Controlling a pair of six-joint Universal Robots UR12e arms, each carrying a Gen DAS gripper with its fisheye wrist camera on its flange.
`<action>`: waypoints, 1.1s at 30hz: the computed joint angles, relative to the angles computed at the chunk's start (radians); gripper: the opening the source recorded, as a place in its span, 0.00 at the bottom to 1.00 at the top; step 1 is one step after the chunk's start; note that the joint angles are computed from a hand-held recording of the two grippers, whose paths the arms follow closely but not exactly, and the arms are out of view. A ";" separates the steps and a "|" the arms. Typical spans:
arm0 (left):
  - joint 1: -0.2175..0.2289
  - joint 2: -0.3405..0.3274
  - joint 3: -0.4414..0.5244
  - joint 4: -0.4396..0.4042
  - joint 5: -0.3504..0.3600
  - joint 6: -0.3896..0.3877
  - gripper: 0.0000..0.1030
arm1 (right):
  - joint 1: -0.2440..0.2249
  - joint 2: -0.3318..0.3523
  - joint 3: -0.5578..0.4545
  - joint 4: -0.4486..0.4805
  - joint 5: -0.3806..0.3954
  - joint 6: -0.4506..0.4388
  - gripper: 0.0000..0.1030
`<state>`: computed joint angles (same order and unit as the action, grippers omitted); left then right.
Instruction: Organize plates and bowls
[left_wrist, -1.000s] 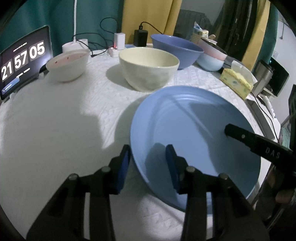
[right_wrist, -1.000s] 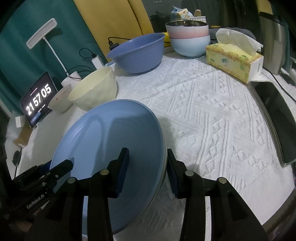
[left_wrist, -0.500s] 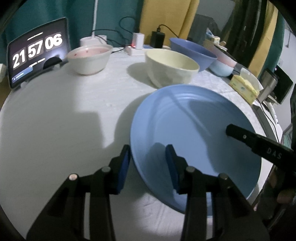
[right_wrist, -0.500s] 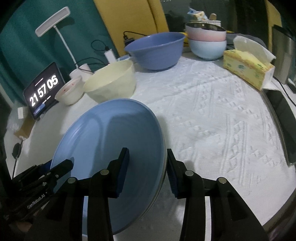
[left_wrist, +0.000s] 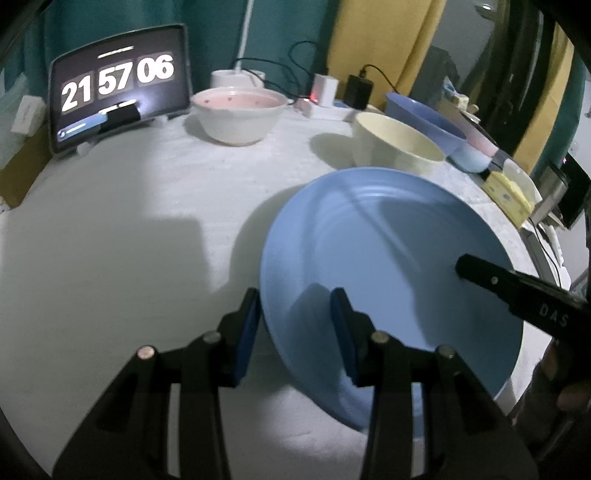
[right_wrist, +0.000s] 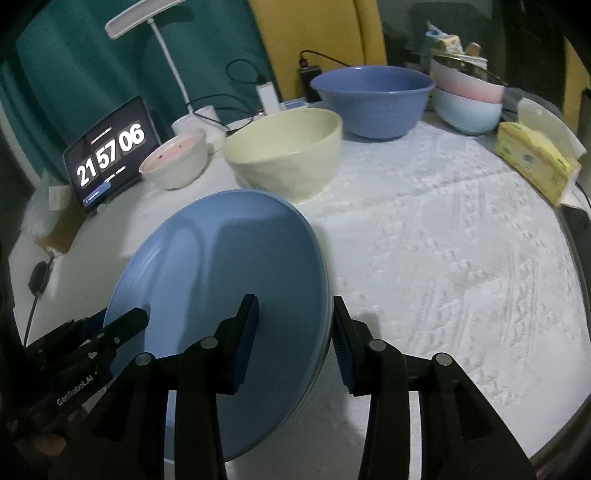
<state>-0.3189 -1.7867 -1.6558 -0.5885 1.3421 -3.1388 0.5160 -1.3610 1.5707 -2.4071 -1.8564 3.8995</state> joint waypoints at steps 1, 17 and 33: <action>0.005 0.002 -0.003 0.003 0.001 -0.004 0.39 | 0.001 0.006 -0.009 0.003 0.004 -0.004 0.40; 0.065 0.015 -0.022 0.037 0.030 -0.038 0.39 | 0.023 0.104 -0.150 0.055 0.060 -0.076 0.40; 0.060 0.008 -0.023 0.062 0.096 -0.030 0.39 | 0.014 0.137 -0.182 0.075 0.110 -0.080 0.42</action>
